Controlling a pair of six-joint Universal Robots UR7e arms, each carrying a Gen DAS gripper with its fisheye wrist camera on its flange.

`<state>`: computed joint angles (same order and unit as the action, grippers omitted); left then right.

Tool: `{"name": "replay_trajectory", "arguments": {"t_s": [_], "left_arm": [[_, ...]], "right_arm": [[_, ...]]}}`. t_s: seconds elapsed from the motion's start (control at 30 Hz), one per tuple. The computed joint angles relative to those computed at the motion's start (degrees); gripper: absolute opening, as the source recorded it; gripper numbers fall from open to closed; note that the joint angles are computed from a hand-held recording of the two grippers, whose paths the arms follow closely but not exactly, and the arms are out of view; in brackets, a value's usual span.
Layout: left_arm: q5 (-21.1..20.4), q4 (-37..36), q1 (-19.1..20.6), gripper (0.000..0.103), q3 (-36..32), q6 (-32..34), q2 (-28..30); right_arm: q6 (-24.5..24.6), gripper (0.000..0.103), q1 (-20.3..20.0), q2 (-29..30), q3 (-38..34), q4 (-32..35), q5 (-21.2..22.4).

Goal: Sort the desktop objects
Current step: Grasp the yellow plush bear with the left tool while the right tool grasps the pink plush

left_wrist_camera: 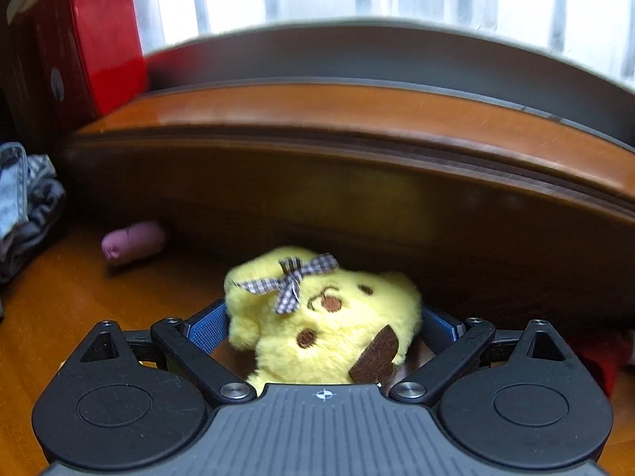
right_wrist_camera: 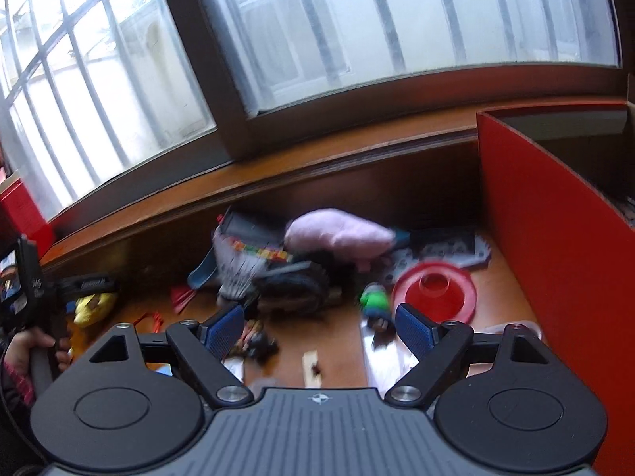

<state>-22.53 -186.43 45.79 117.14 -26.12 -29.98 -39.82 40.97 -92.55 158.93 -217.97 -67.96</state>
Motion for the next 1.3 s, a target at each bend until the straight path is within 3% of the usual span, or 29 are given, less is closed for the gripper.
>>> {"name": "replay_trajectory", "arguments": {"t_s": [0.17,0.4,0.63,1.07,1.3], "left_arm": [[-2.34,-1.61,0.66,0.096,0.51,-0.15,-0.48],[-3.01,-3.40,-0.26,0.090,1.68,0.95,-0.29],[-2.82,-1.82,-1.60,0.092,2.02,-1.46,0.18],[-3.19,-4.92,-0.70,0.092,1.53,1.76,0.94],[-3.86,-7.72,-0.55,0.082,2.13,3.92,0.93]], "right_arm": [[6.58,0.085,6.64,6.27,-8.86,-0.16,-7.30],[0.96,0.085,12.27,13.56,-16.83,1.69,-12.31],[1.33,0.085,13.94,17.13,-20.36,2.88,-14.58],[1.98,0.087,15.87,21.78,-23.79,2.53,-18.74],[-0.64,0.071,16.56,24.07,-23.61,-1.41,-18.81]]}}
